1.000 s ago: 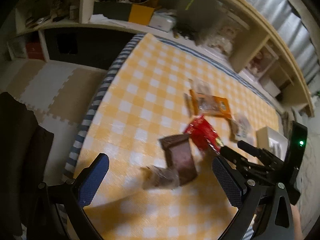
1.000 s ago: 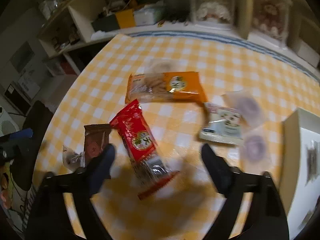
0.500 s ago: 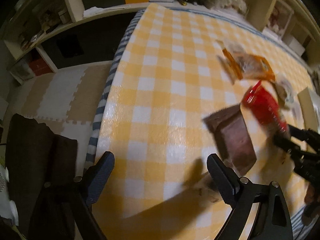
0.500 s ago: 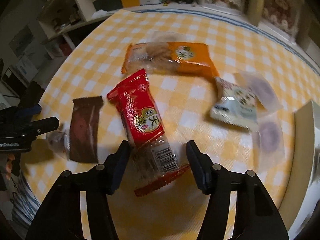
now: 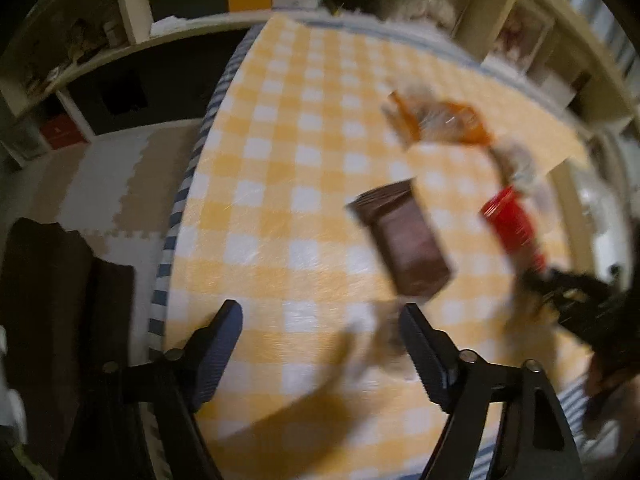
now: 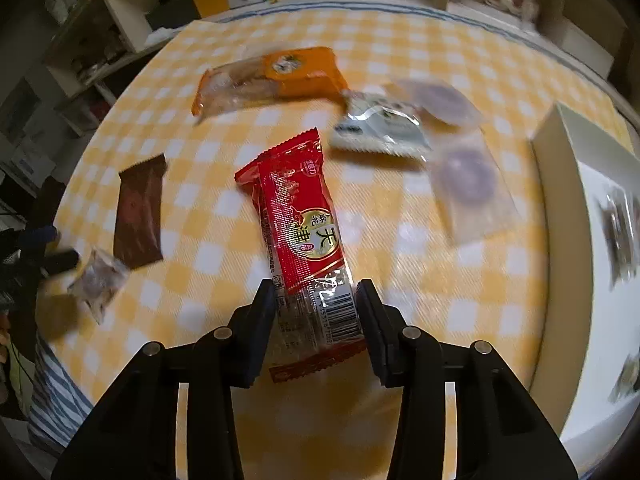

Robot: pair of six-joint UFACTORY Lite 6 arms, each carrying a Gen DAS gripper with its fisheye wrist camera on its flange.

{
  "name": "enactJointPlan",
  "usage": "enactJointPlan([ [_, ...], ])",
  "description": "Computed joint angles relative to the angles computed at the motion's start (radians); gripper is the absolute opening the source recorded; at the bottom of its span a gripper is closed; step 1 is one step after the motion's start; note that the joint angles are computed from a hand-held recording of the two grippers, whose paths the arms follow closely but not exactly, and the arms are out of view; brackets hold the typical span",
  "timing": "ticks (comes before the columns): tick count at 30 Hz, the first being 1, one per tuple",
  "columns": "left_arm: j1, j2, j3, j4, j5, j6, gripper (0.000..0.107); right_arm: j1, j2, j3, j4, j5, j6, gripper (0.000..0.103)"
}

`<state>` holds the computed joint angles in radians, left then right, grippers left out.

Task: Organize snacks
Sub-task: 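Grasp the red wrapped bar with the right tool while the left tool grasps the small clear packet, then carry the red bar with the right tool while the left tool carries the clear packet to the tray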

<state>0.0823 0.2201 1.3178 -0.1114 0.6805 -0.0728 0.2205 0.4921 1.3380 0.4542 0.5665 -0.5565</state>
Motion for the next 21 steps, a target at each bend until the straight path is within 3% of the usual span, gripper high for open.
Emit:
enactJointPlan([
  [5, -0.047, -0.038, -0.012, -0.083, 0.019, 0.103, 0.057, -0.025, -0.072, -0.086, -0.026, 0.006, 0.015, 0.041],
  [9, -0.135, -0.001, 0.012, 0.011, 0.038, 0.053, 0.048, -0.053, -0.122, -0.148, 0.018, 0.007, -0.036, 0.039],
  [14, -0.213, 0.065, 0.063, 0.121, 0.059, -0.038, 0.047, -0.068, -0.173, -0.212, 0.065, -0.007, -0.096, 0.038],
  [21, -0.243, 0.188, 0.151, 0.16, 0.072, -0.112, 0.026, -0.095, -0.18, -0.227, 0.175, 0.019, -0.194, 0.037],
])
